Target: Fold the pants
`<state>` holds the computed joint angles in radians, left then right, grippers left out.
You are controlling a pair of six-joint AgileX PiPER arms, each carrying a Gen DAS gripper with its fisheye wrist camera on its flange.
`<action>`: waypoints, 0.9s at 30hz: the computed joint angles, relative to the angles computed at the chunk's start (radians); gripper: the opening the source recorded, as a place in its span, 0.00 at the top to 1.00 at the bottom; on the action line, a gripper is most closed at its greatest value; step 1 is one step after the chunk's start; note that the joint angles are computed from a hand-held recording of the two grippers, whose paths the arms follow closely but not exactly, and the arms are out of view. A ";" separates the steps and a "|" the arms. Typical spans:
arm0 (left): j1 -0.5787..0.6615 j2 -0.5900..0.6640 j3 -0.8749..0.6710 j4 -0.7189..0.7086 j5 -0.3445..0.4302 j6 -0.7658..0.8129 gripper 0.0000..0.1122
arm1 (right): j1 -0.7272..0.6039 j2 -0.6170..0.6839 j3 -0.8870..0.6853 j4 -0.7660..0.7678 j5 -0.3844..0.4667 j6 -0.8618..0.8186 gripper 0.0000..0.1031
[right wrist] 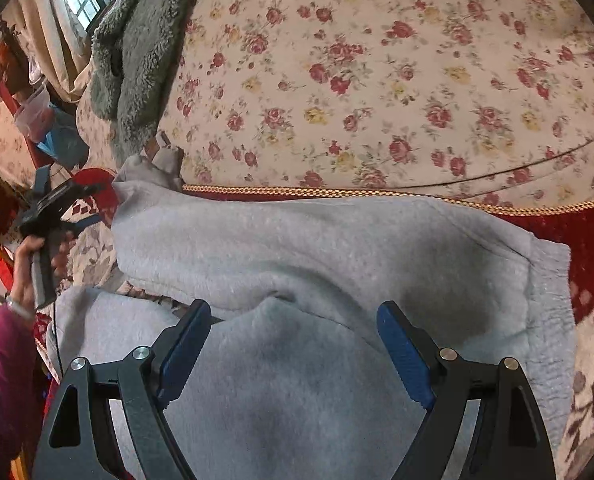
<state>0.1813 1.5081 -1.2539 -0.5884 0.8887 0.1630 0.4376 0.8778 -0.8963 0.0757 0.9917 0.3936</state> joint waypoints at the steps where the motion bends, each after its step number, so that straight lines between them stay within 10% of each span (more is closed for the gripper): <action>1: -0.003 0.014 -0.010 0.003 -0.013 -0.006 0.15 | 0.012 0.008 0.000 -0.006 -0.004 0.007 0.14; 8: 0.012 0.123 -0.081 -0.088 -0.015 0.037 0.15 | 0.057 0.043 0.009 0.010 -0.034 -0.020 0.14; 10: -0.002 0.126 -0.080 -0.074 -0.035 0.026 0.31 | 0.070 0.056 0.003 -0.013 -0.036 -0.017 0.14; 11: -0.018 0.121 -0.080 -0.024 -0.050 -0.011 0.54 | 0.073 0.063 -0.002 -0.027 -0.037 -0.016 0.14; 15: -0.026 0.086 -0.038 -0.003 -0.086 0.012 0.77 | -0.047 0.085 -0.023 0.050 -0.028 -0.144 0.14; 27: 0.102 -0.260 0.049 -0.270 0.098 0.230 0.84 | -0.218 0.295 -0.214 0.053 -0.016 -0.514 0.14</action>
<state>0.2834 1.2483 -1.2048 -0.8580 0.9865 0.3932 0.2193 1.1732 -1.1102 0.1285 0.9755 -0.1200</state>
